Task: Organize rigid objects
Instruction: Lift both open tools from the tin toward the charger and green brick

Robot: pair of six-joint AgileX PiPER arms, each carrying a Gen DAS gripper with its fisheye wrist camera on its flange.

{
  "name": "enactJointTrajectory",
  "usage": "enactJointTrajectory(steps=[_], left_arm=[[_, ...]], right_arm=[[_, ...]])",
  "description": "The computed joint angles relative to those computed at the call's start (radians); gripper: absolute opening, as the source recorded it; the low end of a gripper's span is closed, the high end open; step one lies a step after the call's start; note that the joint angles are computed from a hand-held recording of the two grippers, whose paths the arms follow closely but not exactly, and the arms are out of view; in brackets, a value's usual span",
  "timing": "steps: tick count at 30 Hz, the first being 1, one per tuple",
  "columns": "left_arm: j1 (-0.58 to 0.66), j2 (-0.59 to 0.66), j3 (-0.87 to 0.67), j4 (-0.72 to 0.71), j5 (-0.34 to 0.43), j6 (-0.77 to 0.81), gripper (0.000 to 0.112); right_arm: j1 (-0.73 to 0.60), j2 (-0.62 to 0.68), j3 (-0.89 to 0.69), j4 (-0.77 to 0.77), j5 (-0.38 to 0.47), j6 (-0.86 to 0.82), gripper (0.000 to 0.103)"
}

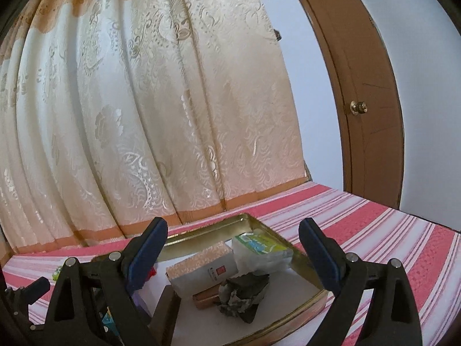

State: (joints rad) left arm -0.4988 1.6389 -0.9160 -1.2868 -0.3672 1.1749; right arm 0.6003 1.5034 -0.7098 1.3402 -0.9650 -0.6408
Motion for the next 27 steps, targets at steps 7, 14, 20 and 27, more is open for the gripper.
enactJointTrajectory(steps=[7, 14, 20, 27], left_arm=[[-0.009, -0.029, 0.051, 0.156, -0.108, -0.141, 0.103], [0.016, -0.044, 0.077, 0.216, -0.126, -0.184, 0.103], [0.043, -0.067, 0.101, 0.279, -0.092, -0.244, 0.103], [0.088, -0.098, 0.136, 0.373, -0.056, -0.33, 0.103]], right_arm=[[0.028, 0.01, 0.016, -0.034, -0.057, 0.046, 0.094], [0.061, 0.03, -0.003, -0.004, -0.084, 0.013, 0.094], [0.1, 0.031, 0.002, 0.024, -0.123, 0.023, 0.094], [0.135, 0.038, -0.012, 0.082, -0.153, 0.014, 0.094]])
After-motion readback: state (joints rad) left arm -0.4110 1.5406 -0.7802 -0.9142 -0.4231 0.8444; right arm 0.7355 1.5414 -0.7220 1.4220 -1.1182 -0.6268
